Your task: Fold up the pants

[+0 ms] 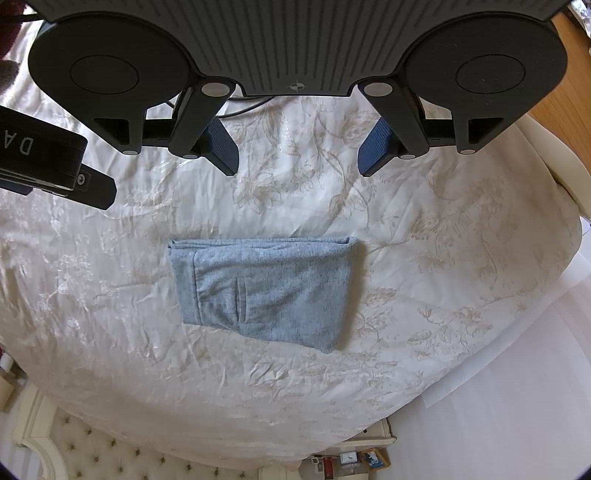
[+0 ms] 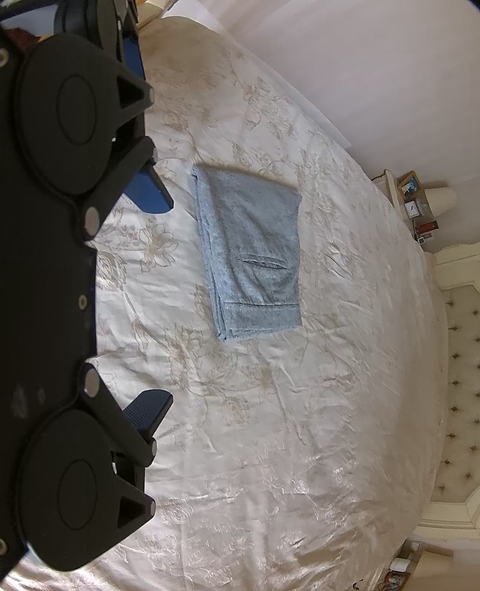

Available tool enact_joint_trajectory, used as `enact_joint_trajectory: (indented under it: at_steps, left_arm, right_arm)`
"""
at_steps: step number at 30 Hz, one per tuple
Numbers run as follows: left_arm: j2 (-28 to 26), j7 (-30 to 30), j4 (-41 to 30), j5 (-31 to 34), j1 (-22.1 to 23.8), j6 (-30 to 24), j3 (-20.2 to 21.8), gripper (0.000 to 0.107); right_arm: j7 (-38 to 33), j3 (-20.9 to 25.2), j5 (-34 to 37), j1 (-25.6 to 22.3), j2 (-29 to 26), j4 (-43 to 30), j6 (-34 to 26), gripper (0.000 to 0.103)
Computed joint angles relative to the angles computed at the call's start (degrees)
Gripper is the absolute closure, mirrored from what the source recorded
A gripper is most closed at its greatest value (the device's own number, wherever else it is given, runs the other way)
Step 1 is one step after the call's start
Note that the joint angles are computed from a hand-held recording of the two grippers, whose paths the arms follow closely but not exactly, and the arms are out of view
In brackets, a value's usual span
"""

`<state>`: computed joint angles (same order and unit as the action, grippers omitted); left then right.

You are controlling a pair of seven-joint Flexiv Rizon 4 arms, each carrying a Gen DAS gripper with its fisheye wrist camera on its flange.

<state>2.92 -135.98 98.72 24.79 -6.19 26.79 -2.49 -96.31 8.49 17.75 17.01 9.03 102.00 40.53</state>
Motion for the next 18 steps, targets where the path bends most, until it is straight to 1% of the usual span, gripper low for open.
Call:
enact_joint_trajectory:
  at_steps: [13, 18]
  left_arm:
    - [-0.06, 0.33, -0.01, -0.11, 0.17, 0.09, 0.05, 0.037]
    - [0.30, -0.55, 0.56, 0.16, 0.18, 0.35, 0.10, 0.037]
  right_arm:
    - [0.64, 0.22, -0.42, 0.23, 0.10, 0.19, -0.28, 0.000]
    - [1.05, 0.34, -0.67, 0.37, 0.11, 0.31, -0.40, 0.000]
